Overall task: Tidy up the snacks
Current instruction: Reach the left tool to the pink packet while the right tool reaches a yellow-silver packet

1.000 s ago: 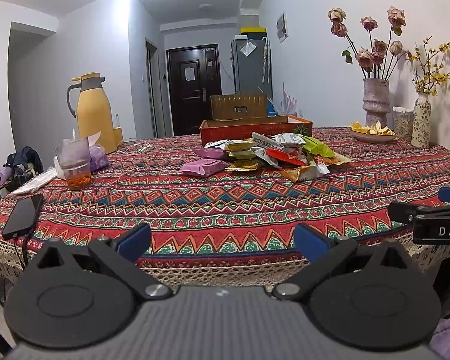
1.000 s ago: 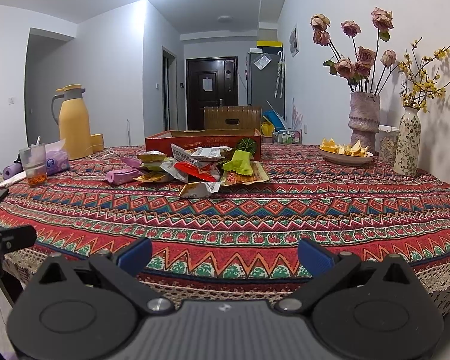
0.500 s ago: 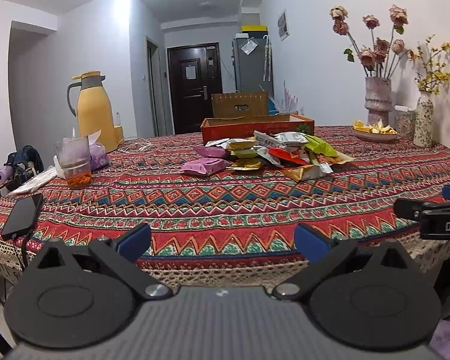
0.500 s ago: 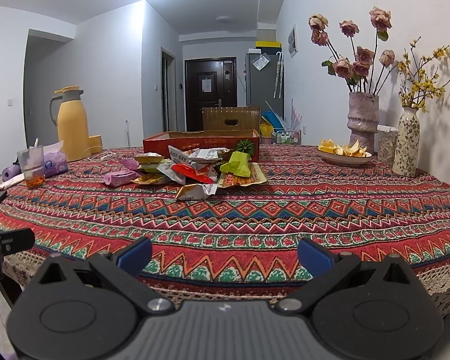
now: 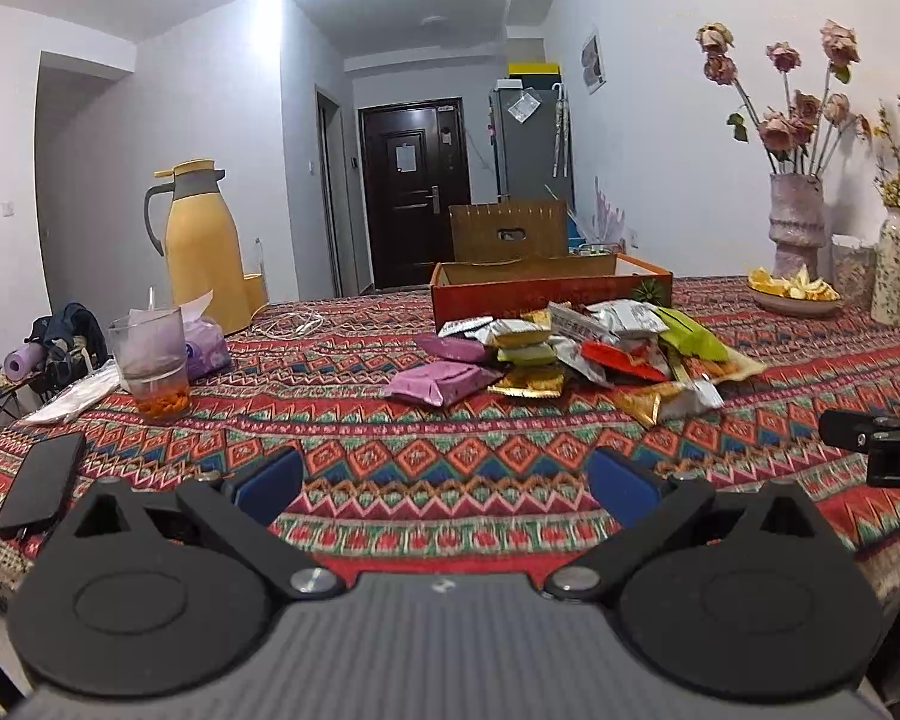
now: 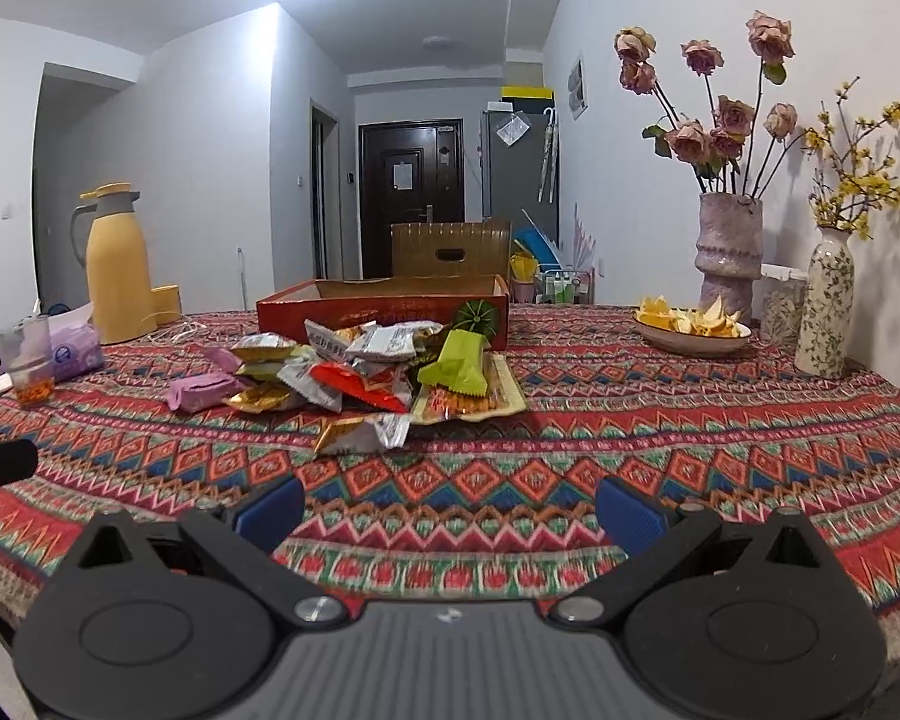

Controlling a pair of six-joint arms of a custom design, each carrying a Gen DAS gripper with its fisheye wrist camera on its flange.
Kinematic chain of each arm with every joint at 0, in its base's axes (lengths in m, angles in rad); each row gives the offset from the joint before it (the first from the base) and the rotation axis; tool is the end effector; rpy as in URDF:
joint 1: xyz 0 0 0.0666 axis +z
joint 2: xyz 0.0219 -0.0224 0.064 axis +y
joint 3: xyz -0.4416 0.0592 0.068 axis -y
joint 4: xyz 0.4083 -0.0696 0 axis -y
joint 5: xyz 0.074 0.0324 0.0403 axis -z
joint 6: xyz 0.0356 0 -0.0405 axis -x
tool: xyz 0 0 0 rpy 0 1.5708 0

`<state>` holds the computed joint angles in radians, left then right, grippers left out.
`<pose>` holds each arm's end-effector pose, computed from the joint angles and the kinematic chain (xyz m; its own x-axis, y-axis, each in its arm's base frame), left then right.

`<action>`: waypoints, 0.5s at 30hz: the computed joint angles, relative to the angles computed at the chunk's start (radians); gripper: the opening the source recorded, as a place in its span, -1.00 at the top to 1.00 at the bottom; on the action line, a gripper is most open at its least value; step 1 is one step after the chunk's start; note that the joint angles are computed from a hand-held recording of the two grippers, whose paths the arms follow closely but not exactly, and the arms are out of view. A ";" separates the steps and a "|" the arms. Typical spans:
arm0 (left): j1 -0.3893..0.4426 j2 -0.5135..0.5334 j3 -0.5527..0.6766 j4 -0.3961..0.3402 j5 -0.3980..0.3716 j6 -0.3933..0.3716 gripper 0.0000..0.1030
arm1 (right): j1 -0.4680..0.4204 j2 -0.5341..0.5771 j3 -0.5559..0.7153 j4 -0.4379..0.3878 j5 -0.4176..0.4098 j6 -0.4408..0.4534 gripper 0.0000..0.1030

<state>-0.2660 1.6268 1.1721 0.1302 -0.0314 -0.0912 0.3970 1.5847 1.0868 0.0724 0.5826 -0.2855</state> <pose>0.5647 -0.1531 0.3533 -0.2850 0.1720 -0.9430 0.2611 0.9605 0.0963 0.5142 0.1939 0.3332 -0.3260 0.1183 -0.9379 0.2409 0.9698 0.0386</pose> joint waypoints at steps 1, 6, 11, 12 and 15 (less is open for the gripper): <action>0.000 0.011 0.019 -0.009 0.002 0.001 -1.00 | -0.008 0.010 0.018 -0.013 -0.005 0.003 -1.00; 0.005 0.076 0.123 -0.073 0.027 0.002 -1.00 | -0.041 0.046 0.088 -0.046 -0.083 0.021 -1.00; 0.019 0.151 0.247 -0.164 0.094 -0.025 -1.00 | -0.068 0.106 0.184 -0.111 -0.148 0.038 -0.81; 0.024 0.172 0.285 -0.199 0.108 -0.023 -1.00 | -0.074 0.123 0.211 -0.134 -0.171 0.045 -0.79; 0.039 0.231 0.393 -0.284 0.141 -0.042 -1.00 | -0.086 0.177 0.300 -0.219 -0.209 0.070 -0.76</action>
